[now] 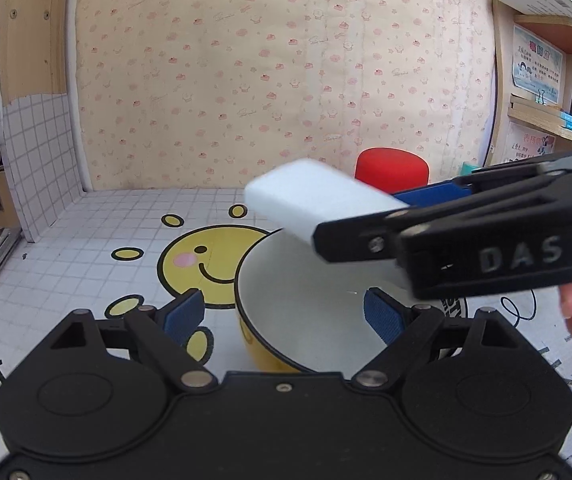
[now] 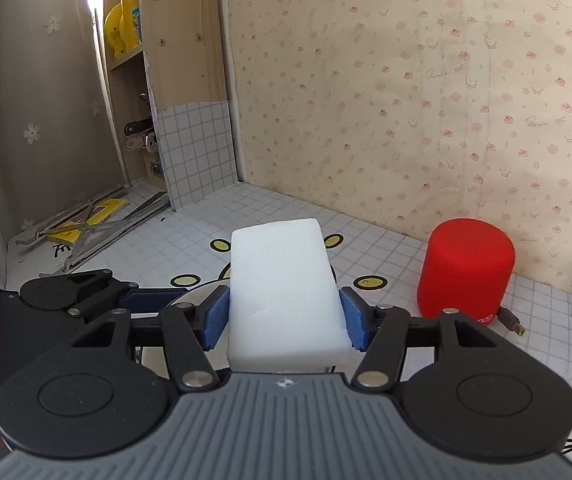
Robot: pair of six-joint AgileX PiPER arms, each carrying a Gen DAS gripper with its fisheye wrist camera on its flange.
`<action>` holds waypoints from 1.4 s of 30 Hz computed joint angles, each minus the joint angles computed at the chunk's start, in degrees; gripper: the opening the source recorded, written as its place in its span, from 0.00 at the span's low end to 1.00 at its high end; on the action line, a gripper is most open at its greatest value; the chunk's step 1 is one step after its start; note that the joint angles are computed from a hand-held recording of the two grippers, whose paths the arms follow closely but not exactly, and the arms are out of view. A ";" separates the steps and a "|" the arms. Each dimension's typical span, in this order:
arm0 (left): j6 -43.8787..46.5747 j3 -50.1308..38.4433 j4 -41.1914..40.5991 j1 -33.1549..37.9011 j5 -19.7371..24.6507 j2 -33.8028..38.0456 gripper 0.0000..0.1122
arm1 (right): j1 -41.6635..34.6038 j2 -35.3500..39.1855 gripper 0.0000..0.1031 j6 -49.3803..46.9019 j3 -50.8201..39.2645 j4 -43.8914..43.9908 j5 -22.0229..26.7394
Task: Clean bowl
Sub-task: 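Carry the white sponge into the bowl with the right tool, then scrub the bowl's inner wall with the sponge in the right tool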
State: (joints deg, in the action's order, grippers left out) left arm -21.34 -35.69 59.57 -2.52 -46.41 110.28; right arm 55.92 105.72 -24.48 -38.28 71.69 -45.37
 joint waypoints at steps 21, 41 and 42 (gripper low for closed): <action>0.78 0.43 -2.08 -0.76 3.13 -1.78 0.79 | -4.64 -3.14 0.61 21.34 7.80 -16.20 2.99; 1.37 0.49 -2.02 -0.50 1.67 -0.63 0.79 | 3.07 -0.29 0.47 -9.30 1.41 5.33 -1.65; 1.45 0.43 -1.98 -0.46 1.53 -0.54 0.79 | 2.84 -0.32 0.47 -9.05 1.50 4.87 -1.49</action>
State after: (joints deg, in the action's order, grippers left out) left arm -19.89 -35.26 57.59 -2.98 -44.88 109.75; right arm 58.76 105.40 -33.54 -36.78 76.57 -46.86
